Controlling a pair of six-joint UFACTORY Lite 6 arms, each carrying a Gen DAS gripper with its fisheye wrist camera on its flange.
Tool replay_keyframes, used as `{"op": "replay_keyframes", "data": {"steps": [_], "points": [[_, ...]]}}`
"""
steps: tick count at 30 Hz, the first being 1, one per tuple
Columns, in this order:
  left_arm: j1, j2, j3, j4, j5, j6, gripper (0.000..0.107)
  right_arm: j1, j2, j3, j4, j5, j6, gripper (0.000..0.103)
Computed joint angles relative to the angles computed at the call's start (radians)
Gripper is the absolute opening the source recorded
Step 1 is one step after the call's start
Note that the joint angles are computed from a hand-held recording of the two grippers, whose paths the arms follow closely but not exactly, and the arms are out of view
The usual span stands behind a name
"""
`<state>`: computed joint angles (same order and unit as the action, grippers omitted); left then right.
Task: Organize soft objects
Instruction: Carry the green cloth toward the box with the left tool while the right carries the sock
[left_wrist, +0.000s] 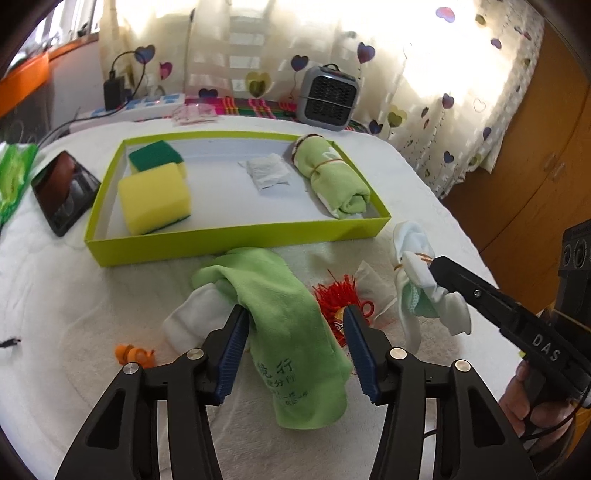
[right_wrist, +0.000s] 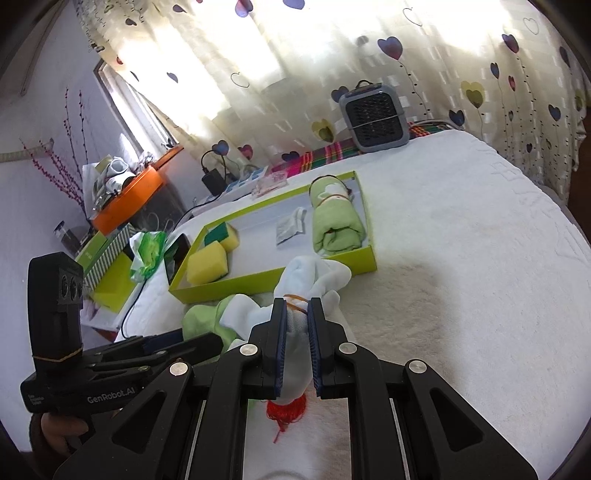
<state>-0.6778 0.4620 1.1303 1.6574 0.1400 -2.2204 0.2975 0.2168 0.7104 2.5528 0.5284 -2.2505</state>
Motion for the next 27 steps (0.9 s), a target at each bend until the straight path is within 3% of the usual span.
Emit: {"op": "replay_keyframes", "data": {"steps": [6,9,16,27], "points": [[-0.054,0.079,0.1,-0.269,0.126,0.306,0.032,-0.04,-0.014,-0.039,-0.017,0.033,0.014,0.012],[-0.054,0.092,0.116,-0.308,0.139,0.352,0.031,-0.05,-0.019,-0.053,-0.024,0.043,0.017,0.012],[-0.05,0.075,0.089,-0.232,0.151,0.251,0.014,-0.061,-0.02,-0.064,-0.035,0.058,0.023,0.012],[-0.048,0.004,0.014,-0.042,0.149,0.042,0.009,-0.063,-0.019,-0.066,-0.035,0.063,0.02,0.012]]}}
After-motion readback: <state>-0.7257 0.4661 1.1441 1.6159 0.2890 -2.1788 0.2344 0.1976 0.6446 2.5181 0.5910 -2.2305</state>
